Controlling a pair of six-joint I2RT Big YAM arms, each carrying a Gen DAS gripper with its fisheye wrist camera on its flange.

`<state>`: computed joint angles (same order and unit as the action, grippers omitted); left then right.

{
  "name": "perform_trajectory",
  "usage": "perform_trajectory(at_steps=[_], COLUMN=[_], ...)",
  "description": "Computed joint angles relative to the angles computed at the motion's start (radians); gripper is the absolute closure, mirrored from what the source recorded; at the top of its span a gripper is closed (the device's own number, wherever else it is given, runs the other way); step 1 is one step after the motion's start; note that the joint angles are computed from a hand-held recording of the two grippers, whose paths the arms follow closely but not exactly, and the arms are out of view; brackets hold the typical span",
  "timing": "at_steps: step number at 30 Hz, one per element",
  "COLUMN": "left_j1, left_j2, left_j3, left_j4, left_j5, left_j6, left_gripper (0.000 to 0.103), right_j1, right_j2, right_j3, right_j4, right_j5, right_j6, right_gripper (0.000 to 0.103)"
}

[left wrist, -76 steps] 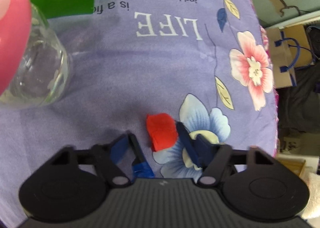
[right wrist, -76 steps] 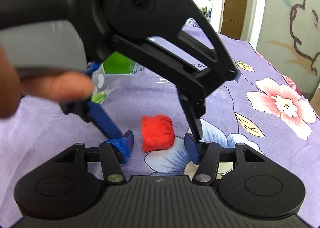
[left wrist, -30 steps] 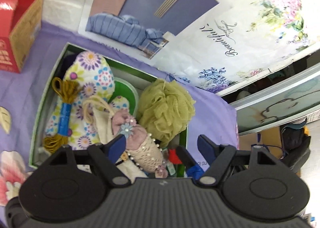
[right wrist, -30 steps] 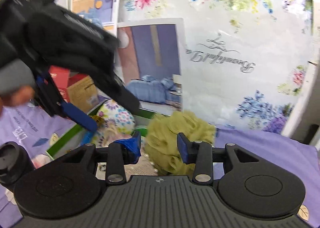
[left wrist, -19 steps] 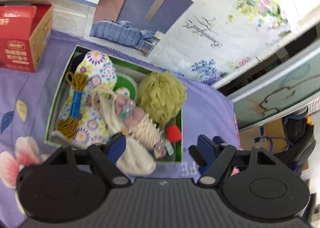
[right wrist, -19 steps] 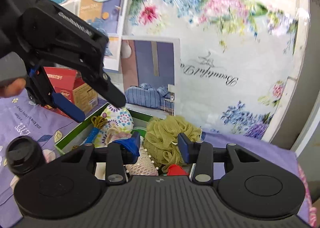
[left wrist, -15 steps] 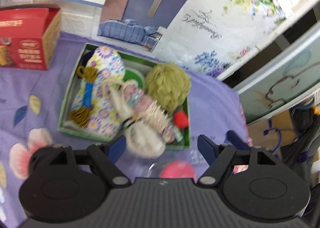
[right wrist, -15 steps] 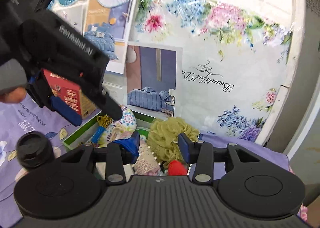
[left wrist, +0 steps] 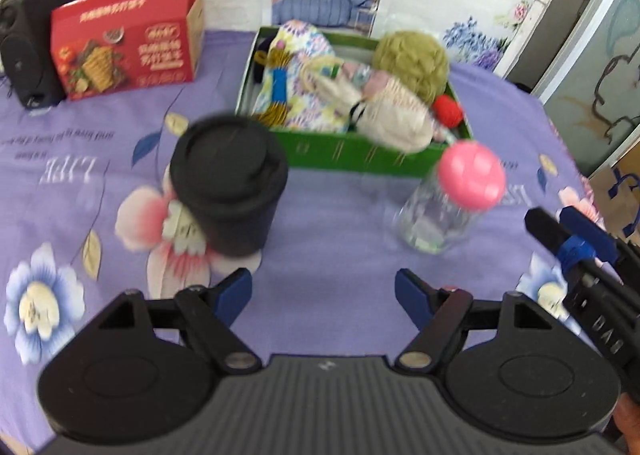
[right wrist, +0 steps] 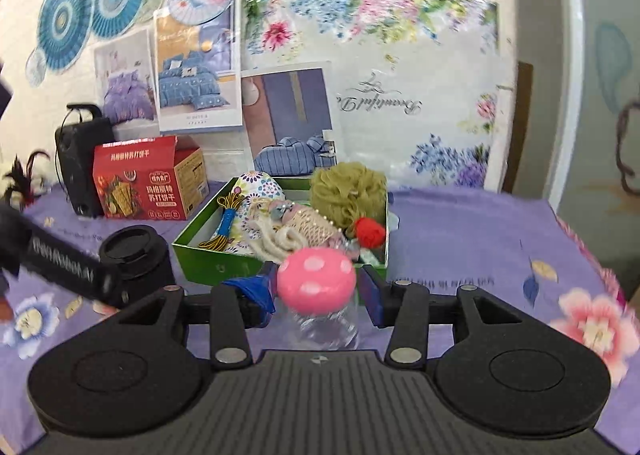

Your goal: Organize soft objects

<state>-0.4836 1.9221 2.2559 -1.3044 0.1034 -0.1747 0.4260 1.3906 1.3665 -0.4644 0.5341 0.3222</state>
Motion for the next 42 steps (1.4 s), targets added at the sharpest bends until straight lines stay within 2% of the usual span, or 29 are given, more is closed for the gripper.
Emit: perform_trajectory(at_steps=[2,5,8,11,14,16,19,21,23,25,28,31,33,38,41,42], left_j1=[-0.008,-0.02,-0.039,-0.059,-0.072,-0.078,-0.088,-0.091,-0.093,-0.092,-0.094,-0.09,-0.1,-0.121,-0.135,-0.14], left_j2=[-0.059,-0.133,-0.19,-0.24,-0.284,-0.311,-0.345,-0.353,-0.353,-0.357,-0.358,-0.359,-0.368,-0.403,-0.431,-0.441], left_j3=[-0.112,-0.241,-0.335,-0.418,-0.497,-0.55,-0.624,-0.65,-0.661,-0.678,-0.696,-0.71,-0.736,-0.793,-0.82,-0.829], left_j4=[0.075,0.175,0.264,0.349,0.431,0.488,0.569,0.584,0.578,0.582,0.57,0.557,0.578,0.632,0.677,0.694], left_j5=[-0.04,-0.096,-0.153,-0.204,-0.239,-0.26,-0.301,-0.317,-0.322,-0.316,-0.317,-0.297,-0.33,-0.378,-0.405,-0.416], left_j6=[-0.009,-0.013,-0.011,0.004,0.027,0.018,-0.021,-0.028,-0.023,-0.012,0.002,-0.008,0.001,0.039,0.065,0.076], left_gripper=[0.026,0.026,0.026,0.026,0.026,0.025,0.025,0.025,0.025,0.025,0.025,0.025,0.025,0.025,0.02,0.009], right_j1=[0.023,0.044,0.059,0.08,0.088,0.096,0.113,0.125,0.133,0.132,0.138,0.152,0.158,0.164,0.168,0.17], right_j2=[0.001,0.004,-0.001,-0.019,-0.037,-0.041,-0.018,-0.011,-0.022,-0.027,-0.047,-0.04,-0.042,-0.045,-0.043,-0.044], right_j3=[-0.014,-0.027,-0.048,-0.097,-0.126,-0.13,-0.087,-0.075,-0.093,-0.091,-0.114,-0.098,-0.103,-0.114,-0.104,-0.101], right_j4=[-0.008,-0.009,0.014,0.081,0.083,0.053,-0.089,-0.15,-0.141,-0.165,-0.114,-0.15,-0.151,-0.179,-0.226,-0.237], right_j5=[0.038,0.048,0.065,0.112,0.114,0.142,0.231,0.278,0.296,0.274,0.25,0.275,0.276,0.263,0.276,0.279], right_j6=[0.047,0.1,0.147,0.209,0.258,0.302,0.399,0.457,0.493,0.521,0.484,0.484,0.459,0.486,0.508,0.509], right_gripper=[0.073,0.073,0.073,0.072,0.072,0.071,0.071,0.07,0.07,0.07,0.07,0.07,0.07,0.07,0.07,0.07])
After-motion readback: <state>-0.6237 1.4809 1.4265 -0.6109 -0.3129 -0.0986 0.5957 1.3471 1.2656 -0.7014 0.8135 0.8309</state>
